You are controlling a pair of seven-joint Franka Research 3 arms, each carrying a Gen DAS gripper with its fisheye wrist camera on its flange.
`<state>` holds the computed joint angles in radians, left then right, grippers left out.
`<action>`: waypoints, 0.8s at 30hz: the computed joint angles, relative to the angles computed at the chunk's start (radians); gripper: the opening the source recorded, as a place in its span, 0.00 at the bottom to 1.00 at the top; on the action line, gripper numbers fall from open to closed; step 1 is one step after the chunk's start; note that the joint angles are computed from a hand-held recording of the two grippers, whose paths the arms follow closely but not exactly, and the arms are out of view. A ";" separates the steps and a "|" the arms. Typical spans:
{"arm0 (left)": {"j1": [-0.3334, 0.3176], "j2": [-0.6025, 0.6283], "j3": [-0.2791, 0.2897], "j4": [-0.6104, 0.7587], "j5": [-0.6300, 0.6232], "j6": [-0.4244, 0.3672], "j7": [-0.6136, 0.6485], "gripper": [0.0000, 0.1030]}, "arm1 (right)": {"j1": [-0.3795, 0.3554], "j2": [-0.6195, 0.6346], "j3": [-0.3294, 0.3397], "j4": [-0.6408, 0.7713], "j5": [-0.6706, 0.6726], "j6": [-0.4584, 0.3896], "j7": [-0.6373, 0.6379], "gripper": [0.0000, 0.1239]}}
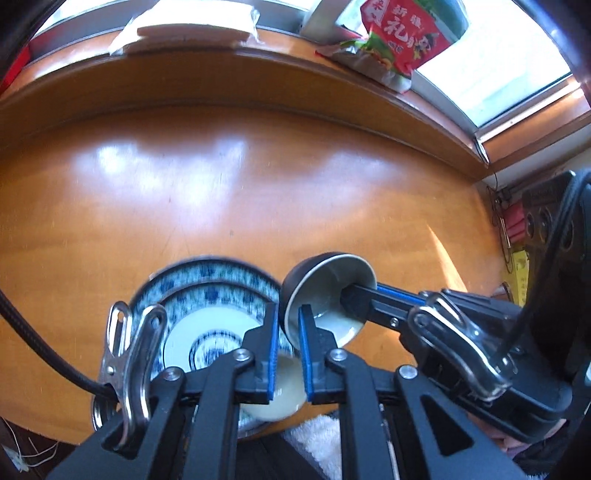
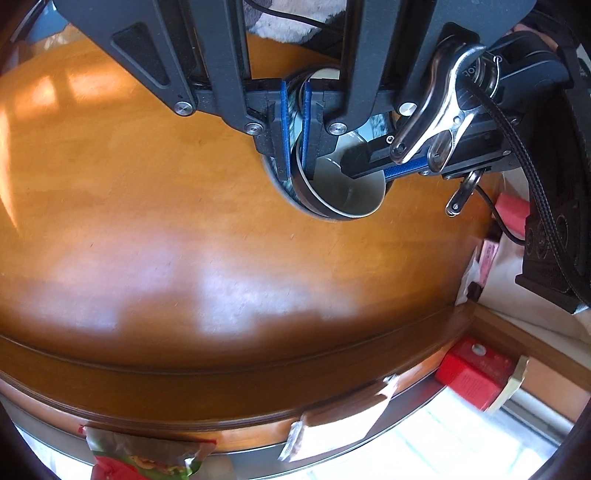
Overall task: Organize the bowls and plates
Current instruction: 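Lift the gripped bowl and carry it toward the plate stack, then lower the gripped bowl into the nested bowls on the plates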
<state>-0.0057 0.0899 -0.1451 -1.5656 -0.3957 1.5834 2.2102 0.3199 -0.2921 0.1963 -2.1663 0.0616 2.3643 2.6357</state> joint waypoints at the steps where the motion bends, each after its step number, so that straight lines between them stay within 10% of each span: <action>1: 0.004 -0.005 0.003 -0.004 0.002 -0.015 0.001 0.10 | 0.008 0.001 -0.002 0.001 0.011 -0.007 -0.014 0.06; 12: 0.013 -0.060 0.024 -0.104 0.089 -0.082 -0.026 0.10 | 0.075 0.062 -0.019 0.028 0.162 -0.074 -0.166 0.06; 24: -0.011 -0.155 0.045 -0.209 0.132 0.026 -0.043 0.11 | 0.085 0.100 -0.022 0.047 0.191 -0.075 -0.204 0.05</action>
